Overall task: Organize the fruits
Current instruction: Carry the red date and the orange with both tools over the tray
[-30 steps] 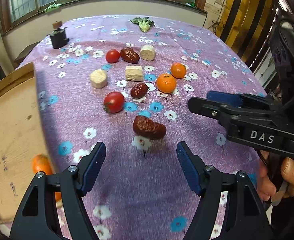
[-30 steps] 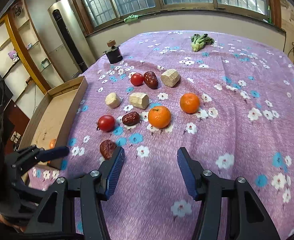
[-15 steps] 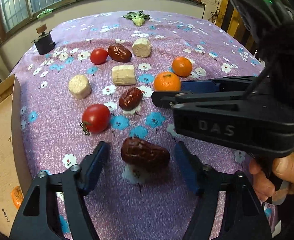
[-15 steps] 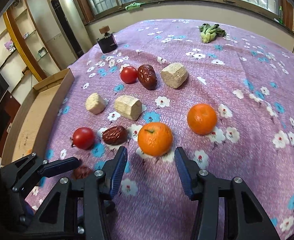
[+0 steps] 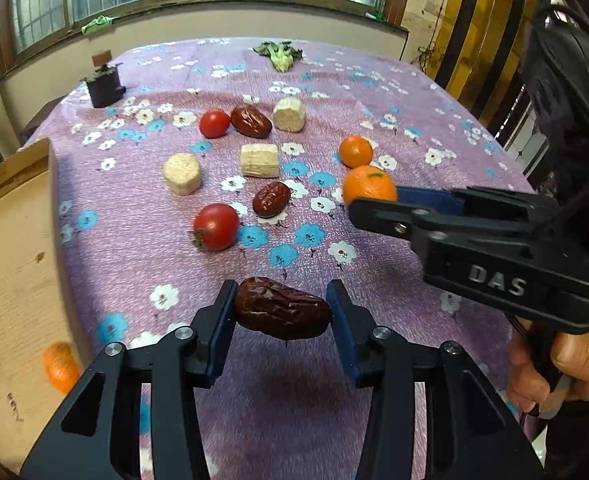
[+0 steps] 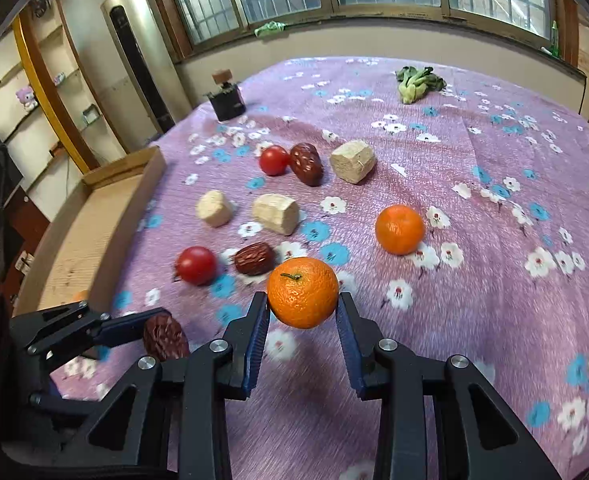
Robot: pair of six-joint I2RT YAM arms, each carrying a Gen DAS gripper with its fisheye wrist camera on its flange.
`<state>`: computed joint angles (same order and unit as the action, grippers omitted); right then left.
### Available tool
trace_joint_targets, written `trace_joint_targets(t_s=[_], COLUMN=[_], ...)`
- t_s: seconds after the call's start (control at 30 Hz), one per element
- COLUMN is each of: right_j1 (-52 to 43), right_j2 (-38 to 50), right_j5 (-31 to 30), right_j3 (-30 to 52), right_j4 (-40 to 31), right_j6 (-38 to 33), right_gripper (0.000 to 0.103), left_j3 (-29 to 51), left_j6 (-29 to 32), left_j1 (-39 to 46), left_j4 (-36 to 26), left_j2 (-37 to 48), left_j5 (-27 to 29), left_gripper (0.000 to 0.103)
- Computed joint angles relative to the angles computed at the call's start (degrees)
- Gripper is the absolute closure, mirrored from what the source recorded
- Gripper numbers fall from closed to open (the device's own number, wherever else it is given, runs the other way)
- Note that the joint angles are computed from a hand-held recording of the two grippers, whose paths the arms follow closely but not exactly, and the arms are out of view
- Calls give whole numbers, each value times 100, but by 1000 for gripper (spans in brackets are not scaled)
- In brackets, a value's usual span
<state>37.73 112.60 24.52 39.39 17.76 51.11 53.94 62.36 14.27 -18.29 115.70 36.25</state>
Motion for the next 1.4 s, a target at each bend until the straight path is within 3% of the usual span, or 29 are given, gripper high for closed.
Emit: trace_joint_targets(t_s=[0.43,0.9,1.4], right_j1=[889,1172,1223], right_j2=[-767,-475,56], right_j5=[635,665,405], right_j3=[20,630,1522], right_j4=[-635,-1040,-1253], right_j6=[455,456,28], right_gripper=[68,68,68], left_j3=[326,957,1734], left_j6=[424,661,430], left_j1=[832,1366,1667], left_j4=[-606,-1210,-1430], left_j2=[-255,17,479], left_j5=[410,670,698], left_gripper=[60,60,60])
